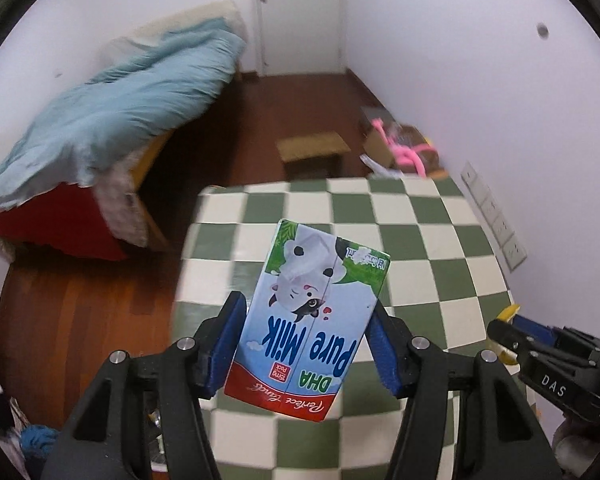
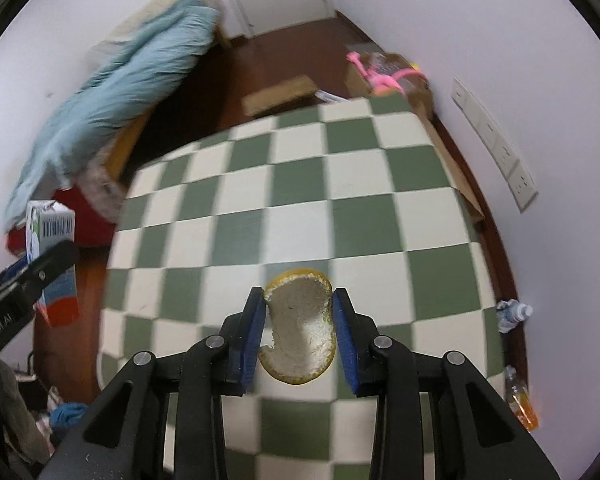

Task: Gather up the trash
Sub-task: 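Carry the carton and peel over the bin and open both tools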

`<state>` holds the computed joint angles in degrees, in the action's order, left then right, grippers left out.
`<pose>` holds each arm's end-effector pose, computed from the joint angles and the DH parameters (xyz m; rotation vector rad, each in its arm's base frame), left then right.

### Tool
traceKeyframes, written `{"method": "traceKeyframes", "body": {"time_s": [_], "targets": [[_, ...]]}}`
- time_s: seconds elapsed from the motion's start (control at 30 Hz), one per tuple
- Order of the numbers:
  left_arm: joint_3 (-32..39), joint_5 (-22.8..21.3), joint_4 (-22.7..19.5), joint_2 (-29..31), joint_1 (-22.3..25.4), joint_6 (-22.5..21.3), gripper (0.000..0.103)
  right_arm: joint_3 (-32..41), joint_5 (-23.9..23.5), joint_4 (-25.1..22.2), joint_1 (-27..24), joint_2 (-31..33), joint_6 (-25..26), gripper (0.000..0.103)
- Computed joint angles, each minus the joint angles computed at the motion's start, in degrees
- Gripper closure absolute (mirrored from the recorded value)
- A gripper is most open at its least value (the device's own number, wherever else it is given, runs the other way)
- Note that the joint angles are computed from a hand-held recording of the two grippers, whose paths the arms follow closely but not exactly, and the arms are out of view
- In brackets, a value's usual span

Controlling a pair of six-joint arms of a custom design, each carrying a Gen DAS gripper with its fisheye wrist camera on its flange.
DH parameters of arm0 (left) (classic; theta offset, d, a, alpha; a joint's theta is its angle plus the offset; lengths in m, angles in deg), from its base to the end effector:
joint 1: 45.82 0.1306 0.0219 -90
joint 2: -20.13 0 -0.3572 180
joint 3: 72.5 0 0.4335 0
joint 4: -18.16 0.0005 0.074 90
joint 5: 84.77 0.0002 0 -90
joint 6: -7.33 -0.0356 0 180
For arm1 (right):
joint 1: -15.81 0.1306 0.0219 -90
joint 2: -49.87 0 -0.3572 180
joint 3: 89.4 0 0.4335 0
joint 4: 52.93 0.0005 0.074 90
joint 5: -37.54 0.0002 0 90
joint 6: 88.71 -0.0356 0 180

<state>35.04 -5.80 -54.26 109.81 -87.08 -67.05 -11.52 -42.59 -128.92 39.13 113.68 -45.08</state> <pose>0.3767 -0.3220 0.5319 0.4804 2.4591 -0.1685 0.3111 0.1269 0.4602 0.5826 2.5724 0.1899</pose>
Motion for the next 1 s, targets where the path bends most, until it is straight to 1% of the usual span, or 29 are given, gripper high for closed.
{"method": "traceKeyframes", "body": {"time_s": [0.17, 0.2, 0.3, 0.37, 0.43, 0.5, 0.53, 0.6, 0.67, 0.73, 0.83, 0.9, 0.93, 1.0], "targets": [[-4.7, 0.4, -1.6, -9.0, 4.4, -0.2, 0.048, 5.9, 3.3, 0.3, 10.3, 2.3, -4.5, 0.067], [-5.7, 0.5, -2.0, -10.9, 5.8, -0.4, 0.048, 7.6, 3.8, 0.8, 12.6, 3.5, -5.1, 0.067], [-7.9, 1.4, -3.1, -14.9, 9.6, -0.8, 0.048, 11.5, 4.5, 2.5, 17.5, 6.5, -6.6, 0.067], [-9.5, 1.7, -3.8, -17.5, 13.0, -1.8, 0.048, 14.2, 4.1, 4.2, 20.3, 9.3, -7.0, 0.067], [-11.1, 3.1, -4.2, -19.7, 16.9, -2.6, 0.048, 17.2, 3.3, 5.7, 22.9, 12.8, -7.0, 0.067], [-12.9, 4.3, -4.5, -21.2, 20.7, -3.5, 0.048, 19.7, 1.8, 7.3, 24.8, 16.3, -6.7, 0.067], [-14.0, 5.7, -4.7, -21.8, 23.5, -4.2, 0.048, 21.3, 0.5, 8.3, 25.7, 18.8, -6.3, 0.067], [-15.9, 8.7, -5.1, -22.4, 27.9, -4.7, 0.048, 24.0, -1.2, 9.0, 26.8, 22.7, -5.7, 0.067], [-17.7, 12.3, -5.8, -22.0, 32.4, -5.2, 0.048, 26.8, -4.1, 10.1, 27.6, 27.6, -5.4, 0.067], [-19.8, 18.1, -6.6, -20.4, 37.8, -6.2, 0.048, 30.0, -6.2, 10.1, 28.2, 32.5, -5.1, 0.067], [-22.4, 25.3, -8.0, -17.3, 43.5, -7.6, 0.048, 34.6, -10.1, 10.0, 28.3, 39.8, -4.7, 0.067], [-23.9, 28.5, -8.6, -14.7, 46.1, -8.1, 0.048, 37.8, -12.1, 9.5, 28.2, 44.8, -4.5, 0.067], [-24.7, 30.8, -8.8, -13.3, 47.2, -8.4, 0.048, 39.1, -13.1, 9.2, 28.1, 46.8, -4.5, 0.067], [-25.7, 31.2, -8.9, -11.3, 48.5, -8.0, 0.047, 41.6, -14.8, 8.5, 27.8, 50.8, -4.6, 0.067]]}}
